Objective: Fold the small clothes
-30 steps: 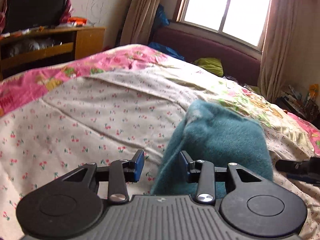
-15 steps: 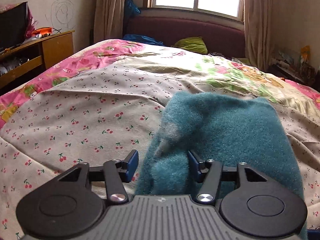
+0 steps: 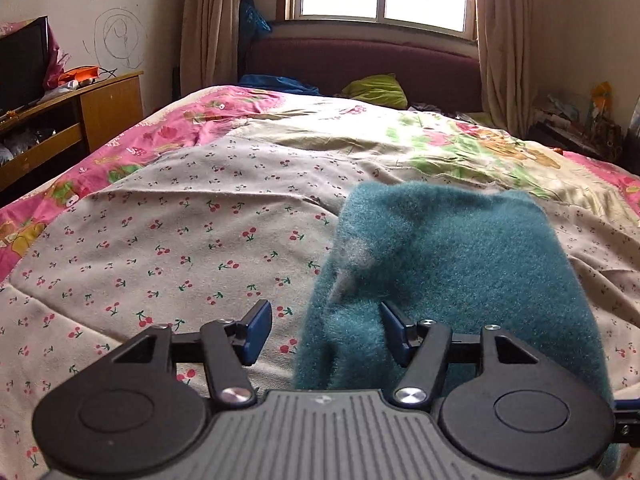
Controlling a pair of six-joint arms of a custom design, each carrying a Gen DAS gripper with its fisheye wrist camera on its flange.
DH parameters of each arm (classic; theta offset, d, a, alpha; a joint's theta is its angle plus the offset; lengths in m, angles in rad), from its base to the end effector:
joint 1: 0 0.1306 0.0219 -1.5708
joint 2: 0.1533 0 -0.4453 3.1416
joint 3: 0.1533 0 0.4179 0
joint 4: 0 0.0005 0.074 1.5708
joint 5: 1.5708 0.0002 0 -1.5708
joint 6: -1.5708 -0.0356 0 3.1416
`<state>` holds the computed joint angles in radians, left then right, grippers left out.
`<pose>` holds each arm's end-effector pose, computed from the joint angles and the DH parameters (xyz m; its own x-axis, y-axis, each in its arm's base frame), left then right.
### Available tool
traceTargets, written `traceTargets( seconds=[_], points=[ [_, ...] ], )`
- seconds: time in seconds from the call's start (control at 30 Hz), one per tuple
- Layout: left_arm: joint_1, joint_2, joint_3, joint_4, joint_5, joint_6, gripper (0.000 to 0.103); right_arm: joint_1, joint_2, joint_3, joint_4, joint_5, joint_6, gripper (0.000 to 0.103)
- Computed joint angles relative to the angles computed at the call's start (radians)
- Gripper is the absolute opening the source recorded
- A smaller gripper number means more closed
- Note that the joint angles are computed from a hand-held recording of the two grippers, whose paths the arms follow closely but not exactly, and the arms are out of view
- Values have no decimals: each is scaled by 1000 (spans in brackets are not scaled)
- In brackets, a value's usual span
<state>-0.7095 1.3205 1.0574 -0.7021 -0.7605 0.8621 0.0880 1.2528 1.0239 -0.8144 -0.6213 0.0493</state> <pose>0.3487 -0.2677 0.3830 -0.5383 -0.2628 -0.8007 -0.3601 0.9308 -0.0633 0.4042 0.0560 0.3860 -0.8418 -0.1145 -0.5275 -0.4053 0.7795 0.4775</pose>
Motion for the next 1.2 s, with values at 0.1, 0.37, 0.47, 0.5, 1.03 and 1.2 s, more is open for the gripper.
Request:
traceTargets(
  seconds=[0.1,0.37,0.47,0.5,1.03,1.2],
  points=[
    [-9,-21,-2,-12,12,36,72,-12,-20,-10,-25,-22,22,64],
    [-95,-33,26,-113,-39,97,72,-40,-92,-33,-32,-29,69,64],
    [-106,-18,53,-166,-53,113,72,-35,-108,-35,-8,-19,58,64],
    [-105,-12,60,-181,-53,121,72,-30,-110,-34,1,-9,52,64],
    [-42,50,90,-282,67,99,103,54,-24,18,63,108,-19,64],
    [-38,78,121,-314,53,40,103,60,-15,23,67,110,-20,64]
  ],
)
